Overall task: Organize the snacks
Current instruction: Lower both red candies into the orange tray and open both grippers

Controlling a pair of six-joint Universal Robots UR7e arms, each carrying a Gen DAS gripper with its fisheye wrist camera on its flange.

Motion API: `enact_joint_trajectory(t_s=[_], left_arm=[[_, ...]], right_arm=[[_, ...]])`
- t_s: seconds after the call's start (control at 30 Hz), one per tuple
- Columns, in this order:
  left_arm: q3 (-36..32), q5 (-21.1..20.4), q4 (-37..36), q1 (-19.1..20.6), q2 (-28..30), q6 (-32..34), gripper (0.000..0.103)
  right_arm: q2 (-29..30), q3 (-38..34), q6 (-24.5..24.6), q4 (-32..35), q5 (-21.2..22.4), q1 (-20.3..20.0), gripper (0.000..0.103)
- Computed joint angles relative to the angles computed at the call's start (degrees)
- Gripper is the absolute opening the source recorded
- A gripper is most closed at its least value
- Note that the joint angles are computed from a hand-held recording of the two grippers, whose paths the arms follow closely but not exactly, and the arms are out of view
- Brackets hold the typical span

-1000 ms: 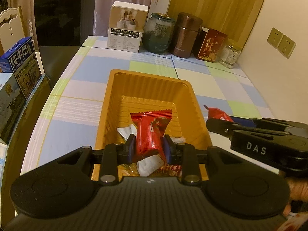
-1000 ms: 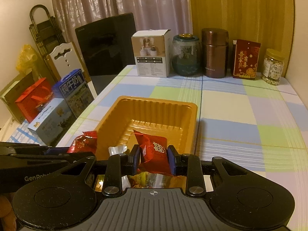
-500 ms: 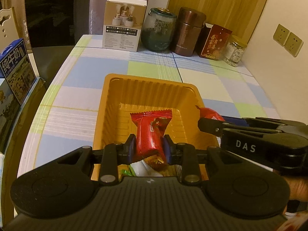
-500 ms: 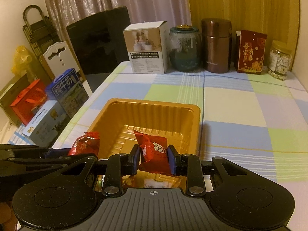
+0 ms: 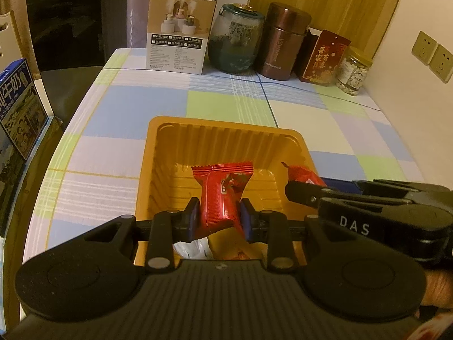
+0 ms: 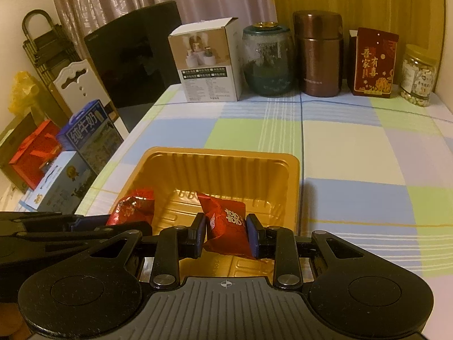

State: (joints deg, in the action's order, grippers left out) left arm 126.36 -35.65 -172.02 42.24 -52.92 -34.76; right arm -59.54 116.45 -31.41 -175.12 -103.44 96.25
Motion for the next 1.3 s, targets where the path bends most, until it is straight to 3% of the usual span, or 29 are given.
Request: enact_joint_trajectory(t_s=[0.67, 0.77, 1.3], left_arm=[[-2.06, -1.11, 0.46, 1.91, 1.66, 1.94, 0.028], [-2.05, -0.36, 0.34, 1.78, 1.88, 1.59, 0.044], [0.32, 2.17, 4.71, -0.58, -0.63, -1.62, 0.044]], right_arm=[[1.17, -1.62, 1.88, 0.65, -0.27, -0.68, 0.031], [1.06, -1.63, 2.07, 0.77, -0.12, -0.78, 0.031], [-0.19, -0.32, 3.01, 1.02, 0.51, -0.72, 0.031]])
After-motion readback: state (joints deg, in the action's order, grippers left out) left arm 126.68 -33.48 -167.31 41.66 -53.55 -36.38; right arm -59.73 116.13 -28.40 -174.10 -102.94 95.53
